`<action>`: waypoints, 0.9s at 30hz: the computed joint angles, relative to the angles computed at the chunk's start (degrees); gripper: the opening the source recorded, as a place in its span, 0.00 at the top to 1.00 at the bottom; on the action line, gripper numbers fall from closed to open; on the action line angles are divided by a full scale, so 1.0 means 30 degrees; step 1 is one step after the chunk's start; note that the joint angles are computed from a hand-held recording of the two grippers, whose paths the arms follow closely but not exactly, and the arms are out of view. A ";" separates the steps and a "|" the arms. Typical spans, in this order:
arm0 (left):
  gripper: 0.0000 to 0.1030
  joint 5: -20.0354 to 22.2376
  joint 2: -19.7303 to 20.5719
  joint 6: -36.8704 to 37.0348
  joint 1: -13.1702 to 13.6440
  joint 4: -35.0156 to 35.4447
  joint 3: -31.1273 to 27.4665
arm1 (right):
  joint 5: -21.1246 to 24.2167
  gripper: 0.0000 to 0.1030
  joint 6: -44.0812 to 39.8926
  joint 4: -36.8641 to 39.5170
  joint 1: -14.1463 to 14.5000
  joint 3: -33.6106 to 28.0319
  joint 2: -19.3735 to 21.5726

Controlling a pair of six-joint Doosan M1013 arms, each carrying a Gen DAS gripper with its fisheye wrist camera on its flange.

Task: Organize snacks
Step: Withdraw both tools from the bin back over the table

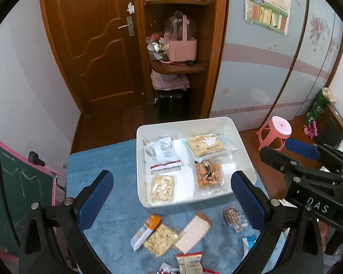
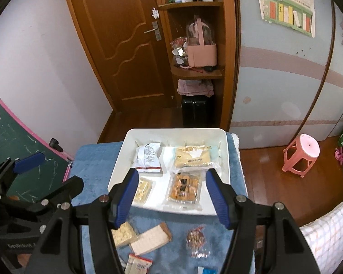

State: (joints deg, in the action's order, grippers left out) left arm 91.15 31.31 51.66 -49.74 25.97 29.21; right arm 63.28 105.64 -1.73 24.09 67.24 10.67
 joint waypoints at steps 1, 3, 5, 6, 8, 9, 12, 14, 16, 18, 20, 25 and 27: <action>0.01 -0.0046 -0.0239 -0.0205 -0.0164 0.0187 0.0286 | -0.0072 0.40 0.0030 -0.0071 0.0062 0.0207 -0.0243; 0.01 -0.0137 -0.0718 -0.0586 -0.0481 0.0571 0.0907 | -0.0198 0.40 0.0060 -0.0218 0.0200 0.0579 -0.0679; 0.01 -0.0211 -0.1214 -0.0968 -0.0816 0.1024 0.1576 | -0.0270 0.40 0.0101 -0.0388 0.0364 0.0932 -0.1078; 0.01 -0.0221 -0.1478 -0.1176 -0.1017 0.1294 0.1931 | -0.0294 0.40 0.0106 -0.0445 0.0459 0.1120 -0.1287; 0.01 -0.0294 -0.1962 -0.1569 -0.1351 0.1694 0.2609 | -0.0367 0.40 0.0040 -0.0452 0.0609 0.1527 -0.1713; 0.01 -0.0310 -0.2207 -0.1768 -0.1531 0.1902 0.2953 | -0.0434 0.40 -0.0063 -0.0417 0.0701 0.1837 -0.2003; 0.01 -0.0326 -0.2809 -0.2295 -0.1995 0.2492 0.3850 | -0.0532 0.40 -0.0239 -0.0404 0.0925 0.2380 -0.2515; 0.01 -0.0295 -0.3171 -0.2680 -0.2290 0.2984 0.4447 | -0.0579 0.40 -0.0355 -0.0369 0.1101 0.2784 -0.2868; 0.01 -0.0345 -0.3597 -0.3166 -0.2586 0.3308 0.5141 | -0.0779 0.40 -0.0585 -0.0116 0.1205 0.3300 -0.3278; 0.01 -0.0361 -0.3972 -0.3603 -0.2777 0.3360 0.5799 | -0.0876 0.40 -0.0719 -0.0039 0.1304 0.3738 -0.3600; 0.01 -0.0419 -0.4359 -0.4122 -0.2977 0.3406 0.6527 | -0.0981 0.39 -0.0735 0.0035 0.1436 0.4283 -0.3929; 0.01 -0.0446 -0.5320 -0.5260 -0.3326 0.3009 0.8698 | -0.1098 0.35 -0.0831 0.0411 0.1758 0.5602 -0.4472; 0.01 -0.0438 -0.5705 -0.5707 -0.3419 0.2625 0.9720 | -0.1054 0.35 -0.0947 0.0589 0.1929 0.6156 -0.4611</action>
